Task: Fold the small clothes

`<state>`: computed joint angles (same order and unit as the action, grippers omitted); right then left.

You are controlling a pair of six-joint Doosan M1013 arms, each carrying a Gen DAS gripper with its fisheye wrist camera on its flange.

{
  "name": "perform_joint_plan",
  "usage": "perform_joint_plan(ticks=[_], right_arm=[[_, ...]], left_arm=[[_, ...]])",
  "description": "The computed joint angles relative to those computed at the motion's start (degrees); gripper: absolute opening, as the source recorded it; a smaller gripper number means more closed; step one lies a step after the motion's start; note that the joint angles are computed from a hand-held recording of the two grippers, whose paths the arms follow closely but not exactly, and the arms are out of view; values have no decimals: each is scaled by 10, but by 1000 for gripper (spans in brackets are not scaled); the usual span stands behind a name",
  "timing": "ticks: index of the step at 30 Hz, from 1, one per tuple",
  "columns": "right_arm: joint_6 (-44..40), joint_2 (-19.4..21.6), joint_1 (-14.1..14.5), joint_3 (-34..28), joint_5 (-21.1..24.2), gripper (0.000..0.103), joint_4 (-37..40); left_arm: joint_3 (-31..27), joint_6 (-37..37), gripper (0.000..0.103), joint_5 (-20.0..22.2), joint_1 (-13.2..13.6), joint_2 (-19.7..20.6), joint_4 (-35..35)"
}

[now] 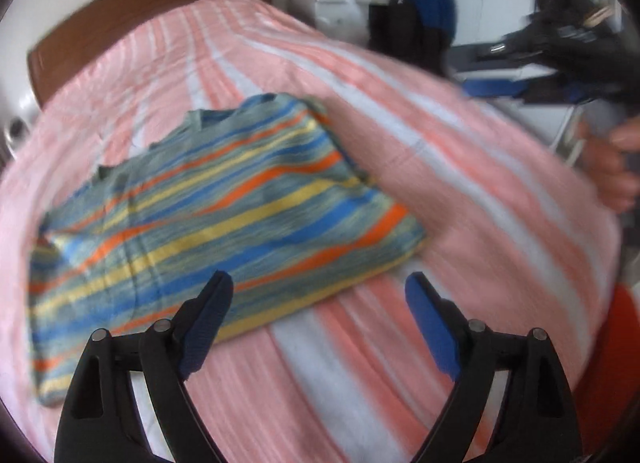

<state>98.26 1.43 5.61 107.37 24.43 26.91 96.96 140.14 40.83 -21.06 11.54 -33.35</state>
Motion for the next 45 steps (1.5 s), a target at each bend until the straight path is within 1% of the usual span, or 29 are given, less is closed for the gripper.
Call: perform_joint_plan(ticks=[1, 2, 3, 4, 5, 7, 8, 9, 10, 12, 14, 15, 16, 17, 18, 21, 25, 26, 29, 30, 33, 36, 38, 40, 41, 42, 43, 44, 45], right_arm=[[-34, 7, -6, -5, 4, 63, 39], [-94, 20, -16, -14, 22, 63, 108], [-132, 32, -24, -23, 43, 63, 154], [-175, 53, -34, -37, 82, 63, 206], [-194, 75, -42, -54, 121, 63, 230], [-197, 109, -51, -85, 173, 63, 232], [-196, 128, -54, -104, 204, 63, 229], [-191, 144, -56, -121, 226, 63, 220], [-182, 163, -57, -143, 248, 63, 206], [-161, 186, -57, -168, 257, 63, 189], [-141, 208, -60, -186, 253, 62, 201], [-132, 218, -60, -191, 240, 60, 216], [-131, 224, -59, -194, 230, 45, 227], [-121, 229, -55, -201, 224, 13, 220], [-98, 232, -47, -211, 211, 11, 191], [-112, 228, -30, -228, 195, 11, 186], [-135, 241, 8, -290, 215, 11, 174], [-137, 249, 17, -308, 222, 11, 177], [-130, 289, 53, -380, 248, 11, 156], [-120, 310, 69, -415, 260, 11, 140], [-91, 360, 98, -491, 291, 11, 109], [-55, 408, 125, -562, 317, 11, 64], [-35, 428, 135, -591, 327, 11, 45], [-27, 437, 142, -601, 320, 13, 34], [-30, 439, 144, -602, 312, 21, 35], [-31, 438, 145, -597, 301, 26, 44], [-36, 433, 142, -587, 294, 46, 66], [-40, 423, 141, -572, 278, 58, 83], [-58, 406, 138, -547, 250, 58, 102]], left_arm=[[-4, 24, 89, 17, -1, 5, -16], [-7, 35, 89, 16, -12, 10, -2], [-8, 37, 89, 9, -23, 14, 22], [-9, 39, 88, -1, -35, 19, 44], [-9, 33, 81, -15, -50, 26, 69], [-12, 30, 64, -27, -57, 33, 65], [-15, 19, 35, -31, -58, 36, 63], [-23, -12, 13, -27, -57, 42, 71], [-31, -28, 11, -17, -52, 46, 58], [-40, -24, 9, 21, -30, 52, -8], [-36, -5, 9, 32, -17, 48, -50], [-34, 0, 9, 35, -11, 46, -62], [-32, 1, 9, 41, -4, 43, -77], [-31, -1, 9, 47, 5, 40, -92], [-31, -5, 9, 59, 20, 37, -114], [-35, -25, 9, 85, 65, 33, -159], [-38, -75, 9, 98, 127, 31, -177], [-37, -95, 9, 102, 145, 31, -180], [-31, -137, 9, 89, 175, 32, -166], [-28, -148, 9, 85, 182, 31, -159], [-25, -181, 9, 82, 203, 36, -147], [-24, -205, 9, 73, 211, 38, -131], [-21, -213, 9, 62, 213, 38, -123], [-23, -232, 18, 69, 216, 39, -99], [-25, -232, 21, 83, 220, 41, -107], [-27, -225, 27, 94, 228, 43, -116], [-26, -224, 33, 100, 231, 41, -120], [-24, -229, 57, 96, 232, 36, -113], [-23, -234, 75, 82, 234, 30, -104]])
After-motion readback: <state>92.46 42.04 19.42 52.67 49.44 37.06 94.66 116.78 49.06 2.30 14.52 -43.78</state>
